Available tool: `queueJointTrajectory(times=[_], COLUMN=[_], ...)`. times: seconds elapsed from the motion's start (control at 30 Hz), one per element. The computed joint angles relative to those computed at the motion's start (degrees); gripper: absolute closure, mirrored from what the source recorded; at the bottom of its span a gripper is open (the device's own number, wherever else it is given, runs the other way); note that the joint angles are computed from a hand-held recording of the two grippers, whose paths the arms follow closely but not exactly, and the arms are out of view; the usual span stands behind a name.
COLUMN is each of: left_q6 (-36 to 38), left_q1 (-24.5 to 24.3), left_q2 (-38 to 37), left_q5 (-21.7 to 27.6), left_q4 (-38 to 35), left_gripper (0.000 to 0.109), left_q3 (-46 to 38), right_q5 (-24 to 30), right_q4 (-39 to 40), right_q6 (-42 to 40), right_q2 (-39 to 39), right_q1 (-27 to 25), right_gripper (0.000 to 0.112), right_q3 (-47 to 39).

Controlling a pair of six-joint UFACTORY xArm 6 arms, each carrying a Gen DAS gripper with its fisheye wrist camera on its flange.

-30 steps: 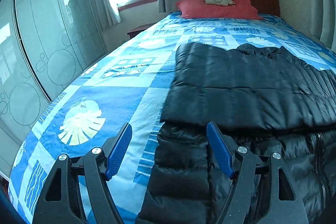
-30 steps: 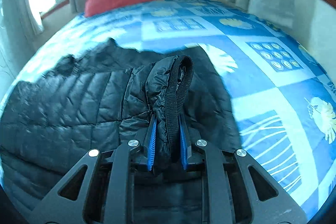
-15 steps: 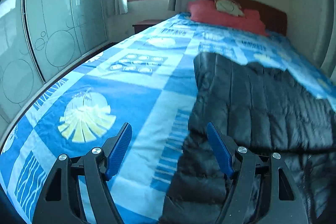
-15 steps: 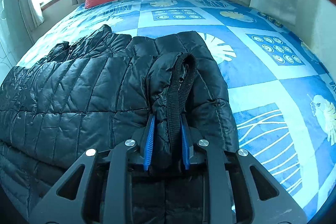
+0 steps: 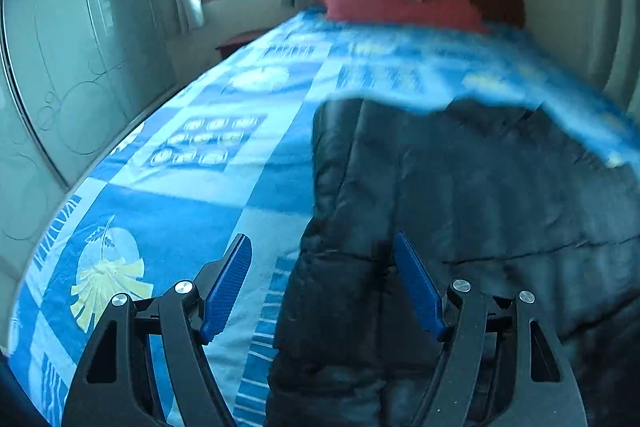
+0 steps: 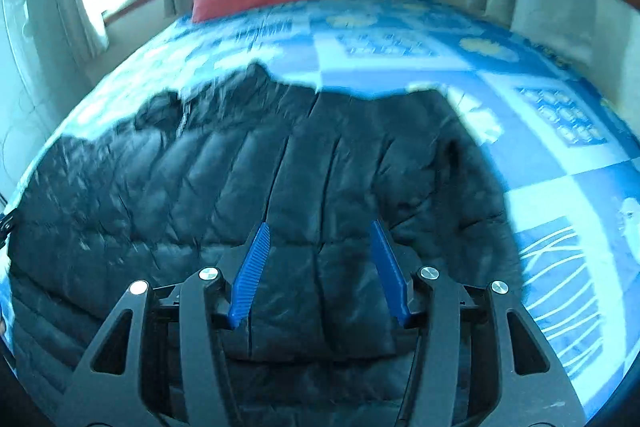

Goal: Fold large clothes

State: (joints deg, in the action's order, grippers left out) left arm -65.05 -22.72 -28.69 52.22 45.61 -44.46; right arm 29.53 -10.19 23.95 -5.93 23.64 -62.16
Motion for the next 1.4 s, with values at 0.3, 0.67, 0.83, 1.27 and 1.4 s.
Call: queueJointTrajectory(times=[0.3, 0.67, 0.83, 1.27, 1.4], left_q6=[2.31, 2.98, 5.58, 8.69, 6.25], left_q1=[0.06, 2.29, 4.49, 10.28, 12.31], left_q2=[0.10, 6.99, 8.39, 19.58, 18.81], left_q5=[1.88, -6.48, -7.33, -9.49, -15.43], left_q4=[-0.36, 1.89, -3.38, -8.64, -9.37], left_gripper=[0.035, 0.035, 0.036, 0.033, 0.027], left_q3=[0.76, -4.50, -4.33, -14.07, -9.98], right_q5=[0.32, 1.03, 2.71, 2.21, 0.05], right_q4=[4.06, 4.01, 7.55, 0.27, -1.32], right_q6=[-3.19, -4.43, -7.78, -1.72, -0.52], right_q2=[-0.37, 8.54, 8.31, 19.09, 19.05], right_q1=[0.05, 0.74, 0.44, 2.39, 2.38], right_gripper=[0.059, 0.050, 0.048, 0.042, 0.040], right_q3=[-0.20, -8.32, -9.98, -20.87, -19.45])
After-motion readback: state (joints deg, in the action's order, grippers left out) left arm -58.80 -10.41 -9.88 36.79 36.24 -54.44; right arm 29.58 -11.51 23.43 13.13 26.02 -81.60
